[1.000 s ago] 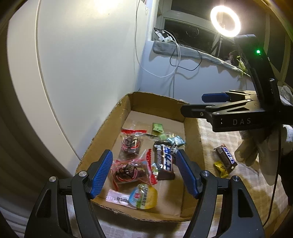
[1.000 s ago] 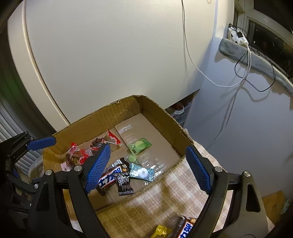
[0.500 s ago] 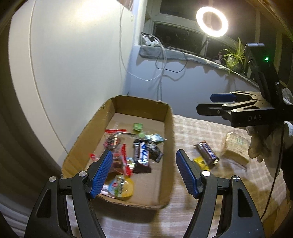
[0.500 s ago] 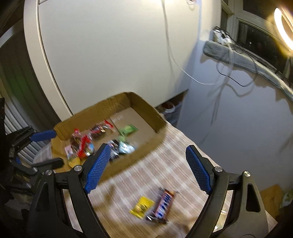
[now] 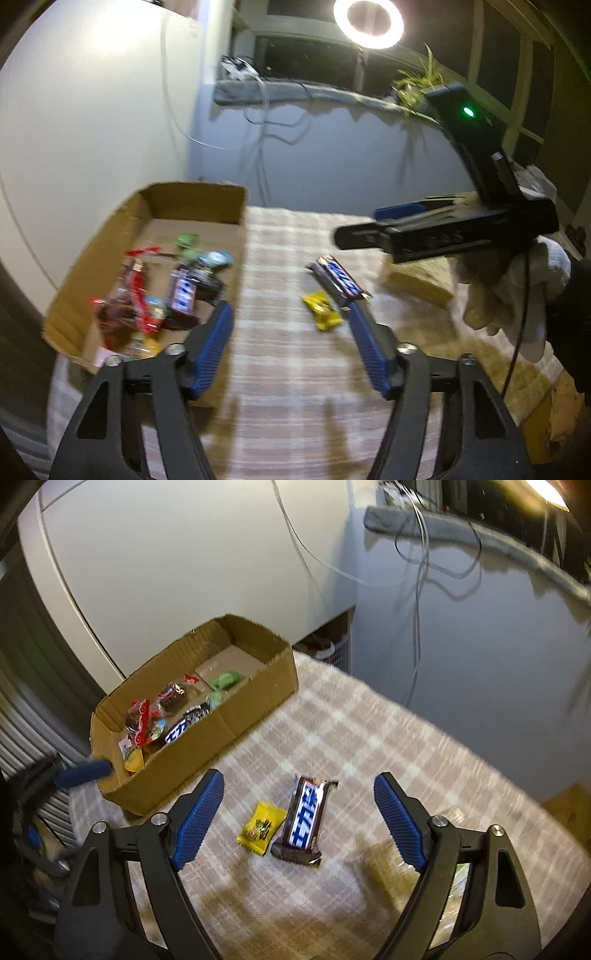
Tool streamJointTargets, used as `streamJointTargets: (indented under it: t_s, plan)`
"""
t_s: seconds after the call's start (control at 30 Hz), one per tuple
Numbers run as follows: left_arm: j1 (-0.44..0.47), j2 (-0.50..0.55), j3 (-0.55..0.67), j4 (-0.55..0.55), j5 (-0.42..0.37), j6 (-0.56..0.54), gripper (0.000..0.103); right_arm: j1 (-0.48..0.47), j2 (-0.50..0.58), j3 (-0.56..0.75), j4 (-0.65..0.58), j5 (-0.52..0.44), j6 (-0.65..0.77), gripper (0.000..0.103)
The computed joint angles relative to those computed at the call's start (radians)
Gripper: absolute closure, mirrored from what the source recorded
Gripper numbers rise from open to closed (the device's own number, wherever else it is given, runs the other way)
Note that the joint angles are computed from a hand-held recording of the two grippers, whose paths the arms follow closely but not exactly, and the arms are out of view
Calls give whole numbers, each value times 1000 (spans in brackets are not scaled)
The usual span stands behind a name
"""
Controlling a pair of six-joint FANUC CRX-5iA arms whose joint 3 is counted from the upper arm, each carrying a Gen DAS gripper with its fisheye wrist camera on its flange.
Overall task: Organize snacks
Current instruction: 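Move both tools back toward the chocolate bar and yellow candy, then grasp the blue-lettered chocolate bar with the right tool while the left tool grasps the yellow candy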
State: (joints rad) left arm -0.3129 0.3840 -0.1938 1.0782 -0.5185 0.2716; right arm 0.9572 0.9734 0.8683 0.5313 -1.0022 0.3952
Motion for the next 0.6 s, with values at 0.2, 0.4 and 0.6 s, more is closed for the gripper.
streamJointTargets:
  t_s: [0.2,0.4,0.6]
  plan:
    - [-14,52,60,-101,-65,113,59,-19,-4,-24,-99,47,-33,53]
    - [-31,103,124,-188,-87,204,65,-30,27,18,-150,37,-27,58]
    - [-34,153,192,-271,-101,299,72,-38,56,58,-189,26,-19,61]
